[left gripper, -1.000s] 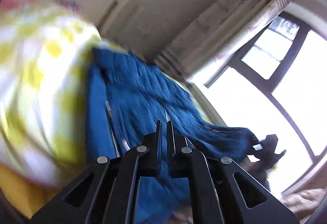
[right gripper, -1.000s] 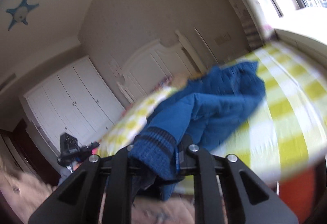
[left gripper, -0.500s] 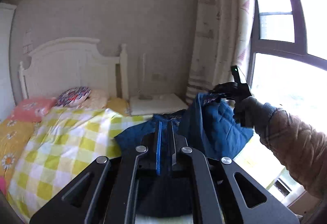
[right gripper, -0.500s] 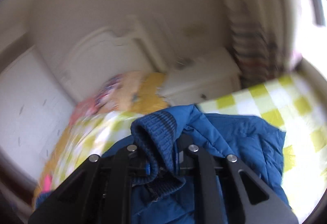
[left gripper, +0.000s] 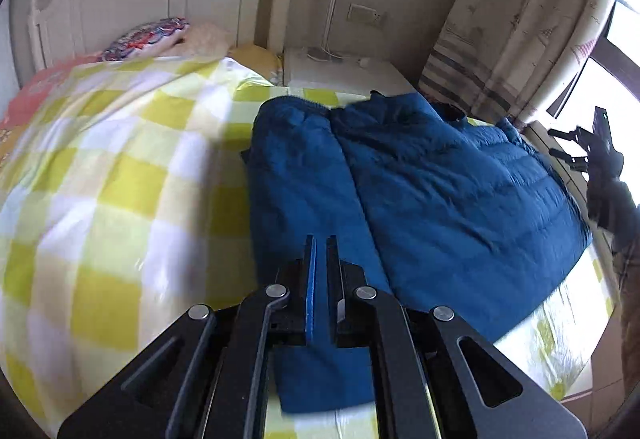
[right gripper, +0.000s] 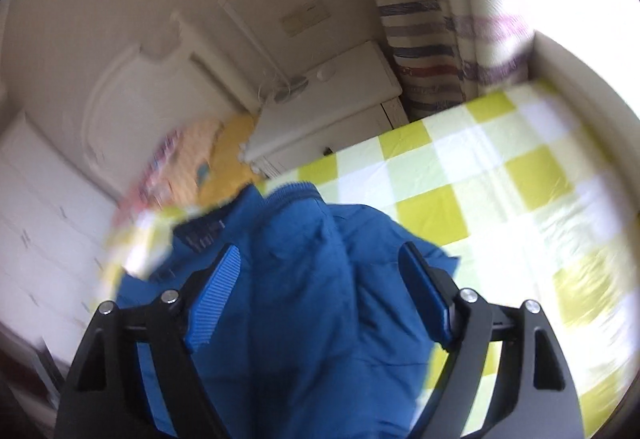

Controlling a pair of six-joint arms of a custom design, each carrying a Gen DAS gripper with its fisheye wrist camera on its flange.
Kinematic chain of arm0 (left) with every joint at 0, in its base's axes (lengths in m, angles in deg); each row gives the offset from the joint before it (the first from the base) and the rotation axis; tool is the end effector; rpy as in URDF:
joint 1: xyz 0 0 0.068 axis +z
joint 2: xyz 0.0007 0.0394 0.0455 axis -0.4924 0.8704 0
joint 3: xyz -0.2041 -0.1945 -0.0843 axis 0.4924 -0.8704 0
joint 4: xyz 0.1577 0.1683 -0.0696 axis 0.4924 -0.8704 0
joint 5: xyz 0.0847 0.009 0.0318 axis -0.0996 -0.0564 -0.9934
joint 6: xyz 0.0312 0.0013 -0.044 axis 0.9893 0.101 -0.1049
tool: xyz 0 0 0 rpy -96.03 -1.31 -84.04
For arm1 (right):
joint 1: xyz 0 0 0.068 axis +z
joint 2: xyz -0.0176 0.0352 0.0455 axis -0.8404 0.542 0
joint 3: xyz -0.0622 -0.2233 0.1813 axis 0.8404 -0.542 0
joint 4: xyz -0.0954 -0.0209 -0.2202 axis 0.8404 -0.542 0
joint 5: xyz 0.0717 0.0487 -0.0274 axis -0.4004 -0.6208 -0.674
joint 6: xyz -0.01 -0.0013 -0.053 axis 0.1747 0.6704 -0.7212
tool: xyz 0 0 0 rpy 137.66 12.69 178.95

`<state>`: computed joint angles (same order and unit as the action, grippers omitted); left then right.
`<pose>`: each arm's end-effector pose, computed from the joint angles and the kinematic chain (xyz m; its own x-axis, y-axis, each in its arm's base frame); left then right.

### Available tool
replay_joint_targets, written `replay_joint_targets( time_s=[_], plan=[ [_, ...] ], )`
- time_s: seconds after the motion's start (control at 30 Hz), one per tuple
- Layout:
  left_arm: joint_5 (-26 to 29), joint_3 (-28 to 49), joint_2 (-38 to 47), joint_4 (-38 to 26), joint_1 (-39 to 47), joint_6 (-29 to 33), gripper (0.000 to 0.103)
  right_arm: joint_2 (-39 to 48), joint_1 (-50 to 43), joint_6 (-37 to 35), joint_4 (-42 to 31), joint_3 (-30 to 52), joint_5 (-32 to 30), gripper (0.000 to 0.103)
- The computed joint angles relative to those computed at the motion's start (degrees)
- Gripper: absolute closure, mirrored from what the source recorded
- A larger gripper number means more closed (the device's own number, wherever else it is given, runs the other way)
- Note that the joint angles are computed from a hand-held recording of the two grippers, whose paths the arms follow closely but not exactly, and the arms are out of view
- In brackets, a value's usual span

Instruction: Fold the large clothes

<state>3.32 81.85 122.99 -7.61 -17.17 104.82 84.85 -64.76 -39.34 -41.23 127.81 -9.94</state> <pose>0.2753 0.0438 0.1045 -0.7550 0.0889 -0.6497 0.2814 0.9388 -0.1986 0.3532 -0.0332 0.0651 -0.7193 0.3966 -0.5704 0.0956 0.8698 0.4841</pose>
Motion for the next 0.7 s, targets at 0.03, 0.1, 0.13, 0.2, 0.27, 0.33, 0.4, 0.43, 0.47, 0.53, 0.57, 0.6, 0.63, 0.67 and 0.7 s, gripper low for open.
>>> replay_joint_targets(
  time_s=[0.03, 0.1, 0.13, 0.2, 0.27, 0.33, 0.4, 0.43, 0.47, 0.53, 0.57, 0.6, 0.63, 0.67, 0.7],
  plan=[
    [-0.3, 3.4, 2.4, -1.0, -0.9, -1.4, 0.100, 0.2, 0.7, -2.7, -2.4, 1.3, 1.1, 0.022],
    [1.1, 10.6, 5.4, -6.9, -1.4, -3.2, 0.100, 0.9, 1.9, -6.3, -5.7, 3.5, 1.9, 0.022],
    [1.5, 14.8, 7.3, -10.1, -1.9, -3.9, 0.100, 1.0, 2.5, -7.6, -7.3, 4.4, 2.6, 0.022],
    [1.7, 22.2, 11.7, -15.6, -1.8, -3.6, 0.100, 1.8, 4.6, -11.3, -11.5, 7.0, 5.3, 0.022],
    [1.8, 26.6, 14.7, -18.9, -1.7, -3.6, 0.099, 3.3, 6.7, -13.6, -15.6, 11.0, 7.8, 0.022],
    [5.2, 32.7, 18.5, -25.5, -0.4, -1.9, 0.064, 5.4, 8.0, -15.6, -19.8, 15.6, 9.4, 0.022],
    [7.4, 36.3, 21.2, -27.4, 0.6, -2.4, 0.007, 7.6, 8.6, -16.7, -23.0, 19.7, 9.5, 0.022],
    [9.3, 37.7, 22.3, -27.9, 1.0, -2.5, 0.004, 8.7, 8.7, -16.9, -23.2, 20.8, 9.3, 0.022],
    [9.0, 40.0, 23.5, -29.1, 0.8, -2.9, 0.004, 9.6, 8.8, -16.7, -23.3, 21.8, 8.7, 0.022],
    [6.3, 41.8, 24.4, -27.7, -0.2, -4.5, 0.004, 11.5, 8.6, -16.0, -22.2, 22.6, 7.6, 0.022],
    [5.4, 42.9, 25.0, -27.9, -1.0, -4.9, 0.004, 12.2, 8.4, -15.7, -21.7, 22.7, 7.0, 0.021],
    [4.7, 45.6, 26.5, -29.7, -1.9, -4.7, 0.004, 12.9, 8.1, -15.2, -21.0, 22.9, 6.2, 0.021],
    [3.2, 47.9, 27.9, -30.7, -3.0, -5.0, 0.004, 13.3, 7.6, -14.7, -20.1, 22.7, 5.0, 0.020],
    [1.9, 49.0, 28.7, -30.7, -3.7, -5.5, 0.004, 13.5, 7.3, -14.9, -19.9, 22.6, 4.3, 0.020],
    [0.4, 51.2, 30.2, -31.6, -4.6, -6.2, 0.004, 13.6, 7.1, -14.7, -19.3, 22.3, 3.7, 0.020]
  ],
)
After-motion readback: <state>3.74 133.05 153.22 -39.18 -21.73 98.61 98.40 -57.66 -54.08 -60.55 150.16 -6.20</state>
